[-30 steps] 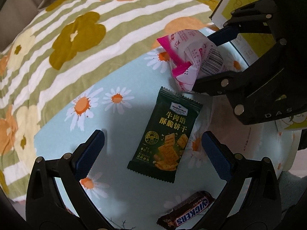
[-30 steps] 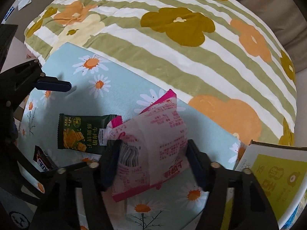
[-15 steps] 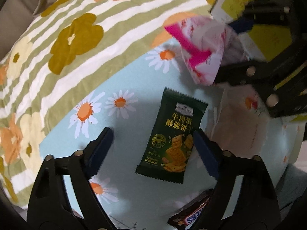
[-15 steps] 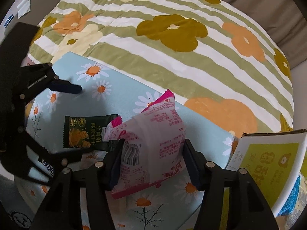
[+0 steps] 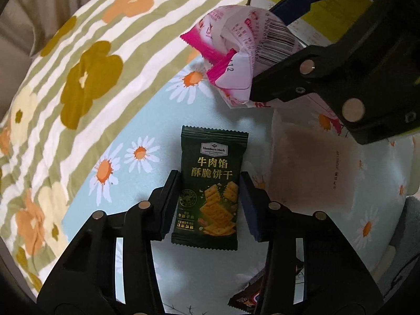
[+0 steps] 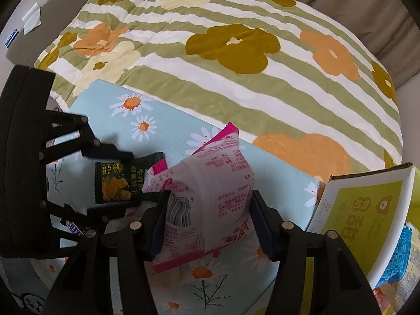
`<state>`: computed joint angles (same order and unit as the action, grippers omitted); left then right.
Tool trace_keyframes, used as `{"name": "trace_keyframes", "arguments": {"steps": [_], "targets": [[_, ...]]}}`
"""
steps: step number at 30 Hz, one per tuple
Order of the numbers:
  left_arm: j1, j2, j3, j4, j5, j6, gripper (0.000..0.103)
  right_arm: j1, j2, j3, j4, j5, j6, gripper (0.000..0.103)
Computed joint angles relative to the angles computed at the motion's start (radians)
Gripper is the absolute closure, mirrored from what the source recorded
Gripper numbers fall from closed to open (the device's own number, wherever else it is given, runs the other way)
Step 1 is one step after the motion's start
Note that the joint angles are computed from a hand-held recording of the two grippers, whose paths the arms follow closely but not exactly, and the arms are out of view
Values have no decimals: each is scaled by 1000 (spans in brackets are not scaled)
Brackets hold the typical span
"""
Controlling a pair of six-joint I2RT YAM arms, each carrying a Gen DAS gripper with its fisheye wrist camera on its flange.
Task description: Organize snacks
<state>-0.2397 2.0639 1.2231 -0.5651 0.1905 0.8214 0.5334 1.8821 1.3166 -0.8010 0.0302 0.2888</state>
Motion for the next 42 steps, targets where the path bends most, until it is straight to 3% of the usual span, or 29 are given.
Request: {"name": "trace_keyframes", "arguments": {"steps": [14,26,35,38,42], "targets": [[99,-98,-3,-94,85,-56,62,38,-138,-54,36,34,148,49],[104,-345,61,-253,203,-93,62,116,-420,-10,-129,175,273,49],[-112,-489,77,-250,135,-308,62,83,-751,-108,-245,245,250,49],[-235,-514,69,-220,61,-441,62,-16,-887,-162,-282,183,157,49],[-411,-503,84,-189,-26,-642,62,-283,-1021,-183,-353,29,-62,49]]}}
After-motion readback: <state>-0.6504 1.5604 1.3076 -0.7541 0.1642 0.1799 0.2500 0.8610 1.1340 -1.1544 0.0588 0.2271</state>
